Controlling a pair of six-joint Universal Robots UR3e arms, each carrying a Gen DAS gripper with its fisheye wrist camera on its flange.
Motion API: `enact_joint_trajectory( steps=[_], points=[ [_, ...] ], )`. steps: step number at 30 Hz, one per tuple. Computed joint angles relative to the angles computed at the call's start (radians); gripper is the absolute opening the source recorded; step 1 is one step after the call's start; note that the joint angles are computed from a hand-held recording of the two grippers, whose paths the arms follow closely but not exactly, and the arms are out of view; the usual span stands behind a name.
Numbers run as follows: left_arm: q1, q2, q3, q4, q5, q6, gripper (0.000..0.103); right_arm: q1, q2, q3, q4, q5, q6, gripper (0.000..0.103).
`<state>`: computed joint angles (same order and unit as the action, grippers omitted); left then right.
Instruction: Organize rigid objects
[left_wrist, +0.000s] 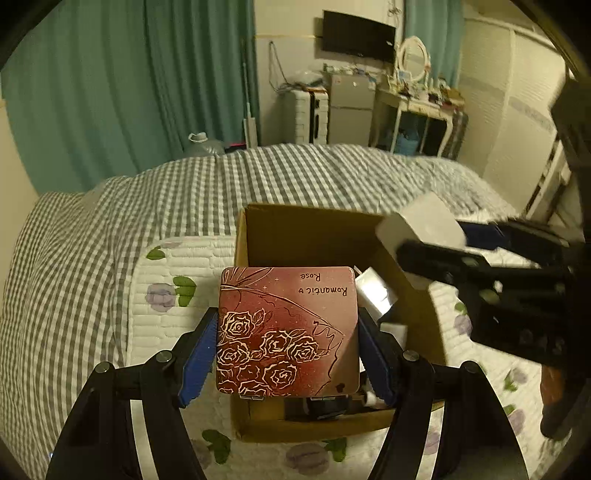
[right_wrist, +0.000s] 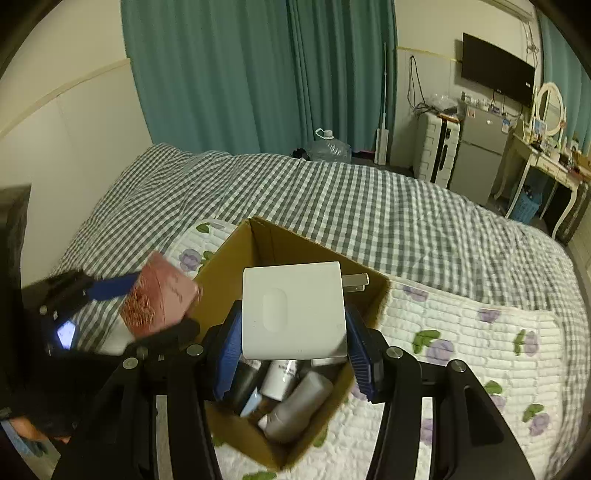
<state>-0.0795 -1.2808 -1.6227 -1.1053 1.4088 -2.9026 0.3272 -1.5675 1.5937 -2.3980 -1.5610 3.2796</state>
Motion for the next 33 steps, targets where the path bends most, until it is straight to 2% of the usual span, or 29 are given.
enact_joint_trajectory(
  steps=[2, 7, 11, 18, 20, 22, 25, 33],
  points=[
    [-0.001, -0.009, -0.019, 0.015, -0.025, 0.019, 0.071, 0.001, 0.044, -0.006, -0.019, -0.009, -0.005, 0.051],
    [-0.054, -0.051, -0.04, 0.058, -0.004, 0.036, 0.071, -0.011, 0.13, -0.033, -0.051, -0.004, 0.002, 0.051],
    [-0.089, -0.089, -0.047, 0.075, 0.027, 0.029, 0.072, -0.017, 0.194, -0.056, -0.053, -0.004, 0.008, 0.051],
    [-0.075, -0.093, -0.077, 0.073, 0.011, 0.009, 0.073, -0.02, 0.239, -0.059, -0.045, 0.007, 0.033, 0.052],
    [-0.08, -0.089, -0.069, 0.06, 0.019, 0.002, 0.073, -0.021, 0.213, -0.036, -0.067, -0.004, 0.036, 0.056],
    [-0.089, -0.086, -0.055, 0.055, 0.04, -0.004, 0.074, -0.031, 0.166, -0.016, -0.072, -0.007, 0.044, 0.076],
    [-0.116, -0.063, -0.011, 0.052, 0.073, -0.022, 0.074, -0.048, 0.079, -0.011, -0.028, -0.015, 0.047, 0.078],
    [-0.234, -0.084, 0.365, -0.168, 0.179, -0.13, 0.075, -0.071, -0.199, -0.096, 0.199, -0.118, 0.029, 0.084]
  ],
)
